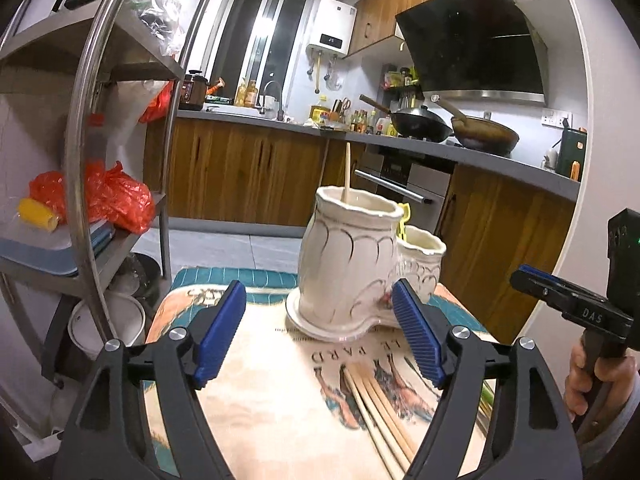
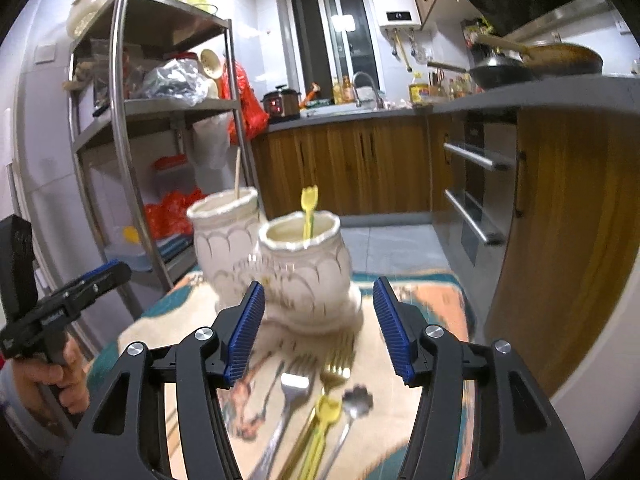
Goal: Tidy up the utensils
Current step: 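Move both open tools back down toward the utensils on the cloth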
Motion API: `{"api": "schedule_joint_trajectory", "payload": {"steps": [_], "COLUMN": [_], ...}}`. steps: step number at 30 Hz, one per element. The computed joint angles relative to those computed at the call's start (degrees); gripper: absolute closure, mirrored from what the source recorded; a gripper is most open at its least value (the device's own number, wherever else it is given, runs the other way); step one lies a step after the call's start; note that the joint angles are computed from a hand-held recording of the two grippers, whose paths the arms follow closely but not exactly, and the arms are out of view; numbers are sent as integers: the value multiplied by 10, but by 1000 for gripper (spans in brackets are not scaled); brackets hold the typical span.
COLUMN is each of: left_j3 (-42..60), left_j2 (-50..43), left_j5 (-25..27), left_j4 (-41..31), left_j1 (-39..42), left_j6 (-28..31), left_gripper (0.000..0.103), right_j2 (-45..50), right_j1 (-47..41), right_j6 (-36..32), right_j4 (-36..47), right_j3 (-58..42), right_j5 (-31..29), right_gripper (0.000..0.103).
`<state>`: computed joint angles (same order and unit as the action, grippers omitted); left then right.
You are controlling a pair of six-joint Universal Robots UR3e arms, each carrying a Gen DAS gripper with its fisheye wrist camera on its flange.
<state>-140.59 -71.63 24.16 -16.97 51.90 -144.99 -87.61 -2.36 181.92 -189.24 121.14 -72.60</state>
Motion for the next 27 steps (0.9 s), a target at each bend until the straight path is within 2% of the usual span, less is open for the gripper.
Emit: {"api": "schedule_joint_trajectory", "payload": {"steps": [4,8,13,18,23,27], "left_j3": [-16,-27,-17,-4,-9,-9], "left_j2": [41,103,133,119,113,99], "left_j5": [11,9,30,68,95,131], "left_j4": [-66,-175,-260,-259,-245,-232], "left_j1": [11,31,27,0,-23,-57], "left_j6": [50,117,155,147,148,149], "left_gripper": [28,28,31,40,41,48], "right_j2": [-22,-39,-54,-68,-70,-65], "right_j1": [-9,-19,-28,-30,-31,-27], "right_j6": [-8,-13,-21,-42,-51,-54], "right_j4": [11,22,69,110,125,160], "right_j3": [28,49,56,65,67,57], "right_j5": [6,15,31,36,39,28], "right_gripper": [45,45,45,48,48,55]}}
